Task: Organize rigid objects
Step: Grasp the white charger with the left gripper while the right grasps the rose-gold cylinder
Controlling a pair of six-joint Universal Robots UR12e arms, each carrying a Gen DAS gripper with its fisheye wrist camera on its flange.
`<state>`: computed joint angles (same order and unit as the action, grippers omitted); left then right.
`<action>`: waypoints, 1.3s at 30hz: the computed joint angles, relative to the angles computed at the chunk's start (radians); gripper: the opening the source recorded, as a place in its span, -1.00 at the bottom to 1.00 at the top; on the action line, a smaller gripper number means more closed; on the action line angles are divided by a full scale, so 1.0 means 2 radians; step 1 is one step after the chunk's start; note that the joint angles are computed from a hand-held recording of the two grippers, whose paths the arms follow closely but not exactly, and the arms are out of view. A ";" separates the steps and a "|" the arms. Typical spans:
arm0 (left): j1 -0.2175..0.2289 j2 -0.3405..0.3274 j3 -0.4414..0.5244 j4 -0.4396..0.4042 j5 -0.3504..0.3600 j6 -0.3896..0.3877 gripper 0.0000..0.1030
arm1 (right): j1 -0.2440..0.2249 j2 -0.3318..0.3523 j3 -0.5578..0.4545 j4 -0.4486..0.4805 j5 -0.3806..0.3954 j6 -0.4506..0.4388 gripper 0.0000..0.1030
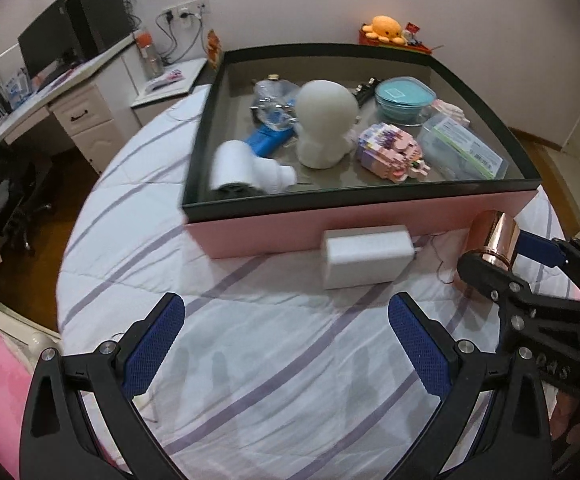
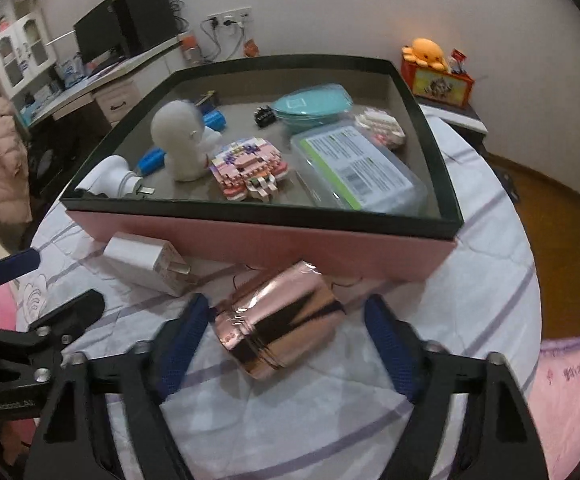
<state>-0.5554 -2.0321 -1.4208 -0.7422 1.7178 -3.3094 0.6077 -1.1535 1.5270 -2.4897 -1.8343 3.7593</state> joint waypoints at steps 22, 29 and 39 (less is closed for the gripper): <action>-0.006 -0.041 0.054 -0.043 -0.040 0.020 0.30 | -0.025 -0.026 0.054 -0.028 0.022 -0.016 0.31; -0.006 -0.026 0.040 -0.031 -0.033 0.013 0.30 | -0.019 -0.034 0.060 -0.047 0.007 -0.004 0.29; 0.000 0.007 0.003 0.017 -0.020 0.014 0.31 | -0.002 -0.045 0.053 -0.045 -0.039 -0.011 -0.49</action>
